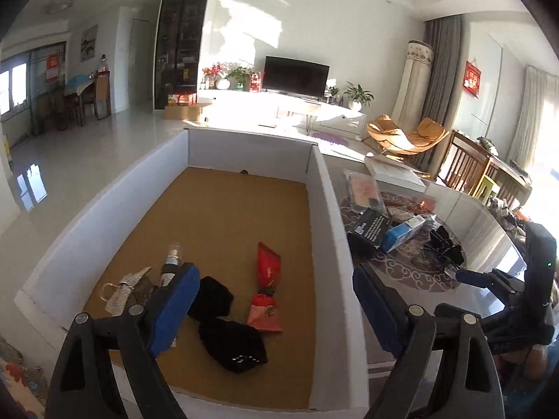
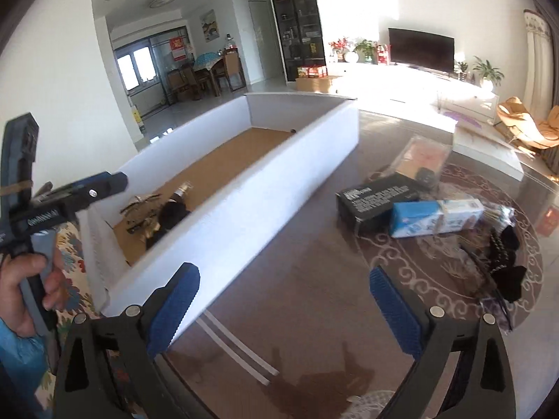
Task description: Organize objects
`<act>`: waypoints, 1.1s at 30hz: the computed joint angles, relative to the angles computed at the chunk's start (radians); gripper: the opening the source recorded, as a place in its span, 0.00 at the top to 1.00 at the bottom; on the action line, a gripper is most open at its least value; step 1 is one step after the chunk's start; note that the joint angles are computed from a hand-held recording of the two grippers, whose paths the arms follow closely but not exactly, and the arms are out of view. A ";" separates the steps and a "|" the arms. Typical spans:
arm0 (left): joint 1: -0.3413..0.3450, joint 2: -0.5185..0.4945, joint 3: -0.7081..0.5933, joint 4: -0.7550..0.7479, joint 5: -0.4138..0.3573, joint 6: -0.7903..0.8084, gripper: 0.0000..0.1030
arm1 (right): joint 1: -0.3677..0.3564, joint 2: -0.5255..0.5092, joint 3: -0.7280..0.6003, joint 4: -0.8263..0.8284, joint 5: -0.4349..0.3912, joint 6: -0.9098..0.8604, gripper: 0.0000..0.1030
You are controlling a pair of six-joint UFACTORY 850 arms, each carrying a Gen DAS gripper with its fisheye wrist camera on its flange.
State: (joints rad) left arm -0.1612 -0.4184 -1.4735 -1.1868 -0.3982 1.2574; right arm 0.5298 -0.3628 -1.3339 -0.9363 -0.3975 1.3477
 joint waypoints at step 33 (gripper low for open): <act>-0.331 -0.291 -0.225 0.711 -0.023 -0.544 0.00 | -0.138 0.191 0.330 0.019 -0.157 0.155 0.00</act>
State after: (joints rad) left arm -0.4918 -0.7095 -1.6981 -0.4760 -0.4210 0.7138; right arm 0.3915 -0.1719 -1.0041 -0.9168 -0.5545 1.5026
